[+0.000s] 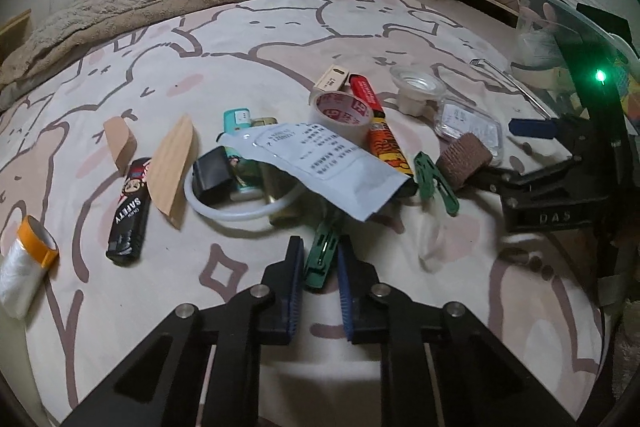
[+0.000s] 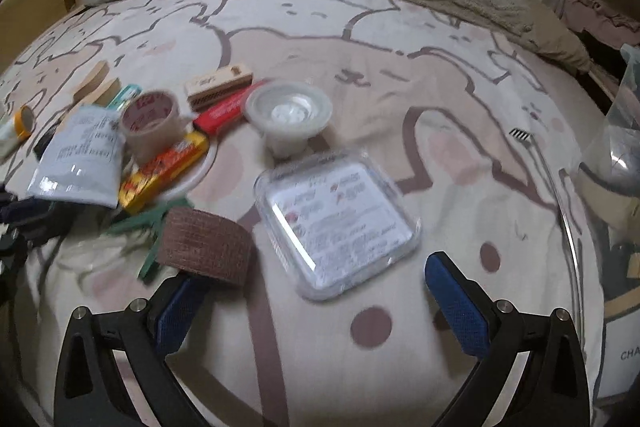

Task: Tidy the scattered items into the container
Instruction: 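Move the left tool over a green clothespin while the right tool approaches the brown bandage roll, then lower the left tool around the green clothespin while the right tool nears the bandage roll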

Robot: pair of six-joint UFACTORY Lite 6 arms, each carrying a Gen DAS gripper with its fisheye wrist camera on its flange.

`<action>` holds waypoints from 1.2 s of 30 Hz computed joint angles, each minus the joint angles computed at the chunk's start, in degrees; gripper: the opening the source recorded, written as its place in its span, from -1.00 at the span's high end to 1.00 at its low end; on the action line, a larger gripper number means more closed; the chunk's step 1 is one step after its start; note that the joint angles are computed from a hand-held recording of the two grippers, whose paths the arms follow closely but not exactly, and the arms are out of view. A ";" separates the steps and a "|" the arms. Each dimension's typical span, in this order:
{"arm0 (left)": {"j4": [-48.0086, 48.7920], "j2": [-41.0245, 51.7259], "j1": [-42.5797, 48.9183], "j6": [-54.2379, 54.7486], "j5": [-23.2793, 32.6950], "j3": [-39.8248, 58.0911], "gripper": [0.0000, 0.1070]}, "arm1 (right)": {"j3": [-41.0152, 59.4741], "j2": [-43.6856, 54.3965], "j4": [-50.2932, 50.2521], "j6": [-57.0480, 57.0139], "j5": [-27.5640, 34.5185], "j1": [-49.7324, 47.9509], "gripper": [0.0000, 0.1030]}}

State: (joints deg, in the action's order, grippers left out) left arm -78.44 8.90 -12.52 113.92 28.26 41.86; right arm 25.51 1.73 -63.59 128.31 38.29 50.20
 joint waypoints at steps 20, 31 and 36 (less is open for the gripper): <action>9.43 -10.17 8.02 -7.13 7.60 -5.31 0.76 | -3.04 -14.41 7.57 0.25 9.72 13.56 -1.00; 11.11 -14.19 8.82 -5.69 5.73 -9.13 0.76 | -0.85 -4.42 3.91 -2.36 -0.23 3.67 -1.00; 7.66 -9.90 6.85 -3.81 3.78 -7.08 0.60 | 0.30 -1.30 7.70 -3.29 1.62 6.89 -1.00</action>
